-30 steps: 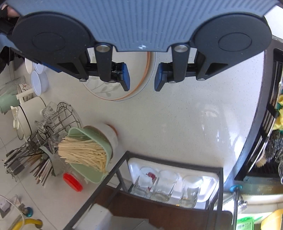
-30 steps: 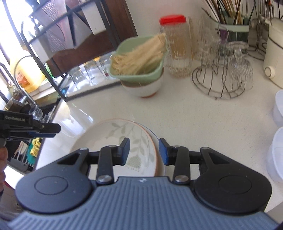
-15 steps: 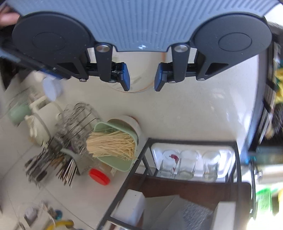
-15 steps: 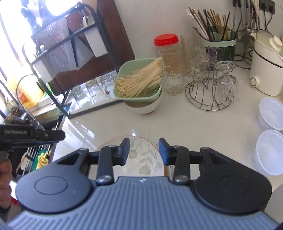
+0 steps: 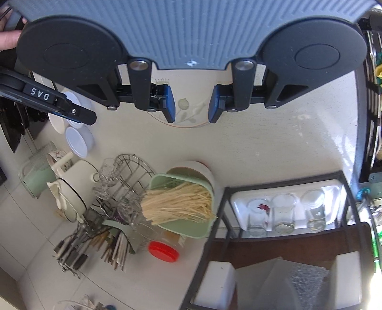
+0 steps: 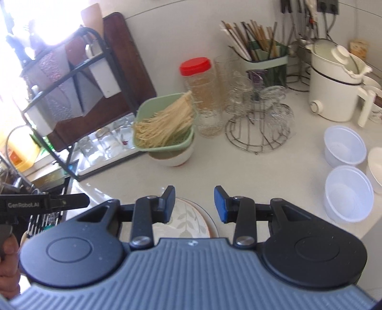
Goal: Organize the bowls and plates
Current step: 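Move both grippers to the rim of a white plastic bowl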
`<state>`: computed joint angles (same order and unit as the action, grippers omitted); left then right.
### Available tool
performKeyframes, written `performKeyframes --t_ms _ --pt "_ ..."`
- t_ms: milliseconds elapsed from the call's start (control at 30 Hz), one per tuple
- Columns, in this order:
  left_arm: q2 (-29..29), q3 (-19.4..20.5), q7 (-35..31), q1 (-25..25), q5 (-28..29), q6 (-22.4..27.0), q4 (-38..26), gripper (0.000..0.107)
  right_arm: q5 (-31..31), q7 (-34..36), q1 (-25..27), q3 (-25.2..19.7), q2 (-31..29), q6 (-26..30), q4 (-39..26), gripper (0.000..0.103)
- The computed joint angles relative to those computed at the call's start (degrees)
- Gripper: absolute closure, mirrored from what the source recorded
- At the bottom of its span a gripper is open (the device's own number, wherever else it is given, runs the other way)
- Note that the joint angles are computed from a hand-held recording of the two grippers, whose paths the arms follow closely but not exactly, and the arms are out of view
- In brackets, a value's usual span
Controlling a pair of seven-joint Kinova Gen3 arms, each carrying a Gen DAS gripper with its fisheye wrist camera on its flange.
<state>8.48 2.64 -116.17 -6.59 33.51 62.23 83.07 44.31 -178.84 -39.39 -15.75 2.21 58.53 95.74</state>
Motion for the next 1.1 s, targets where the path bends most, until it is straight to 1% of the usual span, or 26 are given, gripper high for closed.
performKeyframes --t_ms 67,133,200,267,367,467,567,833,900,1033,1100 --pt "0.66 0.33 -0.17 0.28 0.06 0.64 -0.2 0.073 0.58 -1.97 -0.47 -0.27 -0.02 0.92 0.58 0.063" --pt "1.68 0.79 1.9 1.53 -1.56 1.18 -1.46 0.073 0.27 -2.89 -0.42 -0.26 -0.55 1.26 1.4 0.063" --pt "1.72 1.42 3.31 2.72 -2.11 -0.08 -1.84 0.073 0.0 -3.66 0.15 -0.26 -1.88 0.87 2.87 0.063" --pt "1.72 2.02 5.65 4.65 -3.88 -1.83 -2.4 0.072 -0.51 -3.11 1.7 -0.04 -3.53 -0.88 4.71 0.063" --pt "1.76 3.04 10.14 7.84 -6.07 -4.68 -2.86 0.072 -3.85 1.95 5.06 0.78 -5.67 -2.32 5.73 0.063" --pt "2.43 4.21 14.51 11.13 -8.24 -6.69 -3.57 0.072 -8.17 8.23 8.57 1.99 -9.23 -6.04 8.06 0.063" --pt "3.76 5.23 19.36 14.47 -10.59 -7.79 -4.81 0.072 -10.48 12.23 11.12 2.07 -11.33 -6.63 9.81 0.063" --pt "9.21 7.13 28.38 23.22 -18.57 -6.13 -12.4 0.072 -13.72 19.87 18.02 3.11 -17.08 -10.08 15.77 0.063" --pt "10.57 7.46 30.0 24.7 -19.43 -5.66 -13.95 0.072 -14.67 21.68 19.79 3.83 -18.43 -10.77 17.22 0.063" --pt "13.7 7.43 33.46 28.76 -22.77 -4.76 -17.06 0.072 -18.05 26.94 22.56 7.01 -21.1 -12.93 20.22 0.063" --pt "15.01 7.92 33.86 29.65 -22.87 -4.61 -17.84 0.068 -20.12 30.66 23.26 9.18 -22.3 -14.16 21.57 0.063"
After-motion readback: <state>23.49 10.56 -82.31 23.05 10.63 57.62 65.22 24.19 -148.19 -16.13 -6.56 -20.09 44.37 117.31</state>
